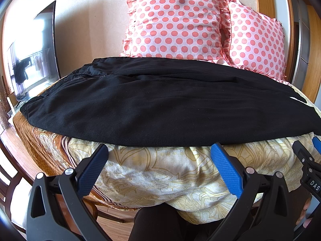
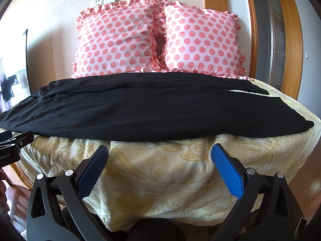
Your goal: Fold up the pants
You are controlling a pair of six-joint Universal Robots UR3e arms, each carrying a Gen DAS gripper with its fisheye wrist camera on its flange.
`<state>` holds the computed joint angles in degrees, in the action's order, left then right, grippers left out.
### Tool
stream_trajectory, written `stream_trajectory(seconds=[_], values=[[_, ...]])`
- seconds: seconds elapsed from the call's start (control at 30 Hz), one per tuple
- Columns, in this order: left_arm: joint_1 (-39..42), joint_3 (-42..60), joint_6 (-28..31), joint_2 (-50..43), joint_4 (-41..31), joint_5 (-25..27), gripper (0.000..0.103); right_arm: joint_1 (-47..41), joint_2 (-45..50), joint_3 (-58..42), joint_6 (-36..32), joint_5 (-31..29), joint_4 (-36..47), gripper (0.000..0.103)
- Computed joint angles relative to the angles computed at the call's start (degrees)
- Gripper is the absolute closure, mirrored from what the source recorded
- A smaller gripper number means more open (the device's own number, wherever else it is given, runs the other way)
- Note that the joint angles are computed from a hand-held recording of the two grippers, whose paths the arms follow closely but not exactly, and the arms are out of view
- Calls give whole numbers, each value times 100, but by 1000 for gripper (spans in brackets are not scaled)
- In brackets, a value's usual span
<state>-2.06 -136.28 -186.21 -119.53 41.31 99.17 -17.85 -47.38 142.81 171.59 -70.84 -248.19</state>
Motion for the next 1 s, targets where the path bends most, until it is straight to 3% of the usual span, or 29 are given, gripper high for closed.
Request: stream_trajectory(seconds=[0.8, 1.0], values=[[-1, 1, 0, -4, 5, 2, 2, -2, -73, -22, -11, -2, 120, 1], [121, -47, 156, 135, -144, -196, 2, -235, -770, 178, -336, 302, 1052, 1]])
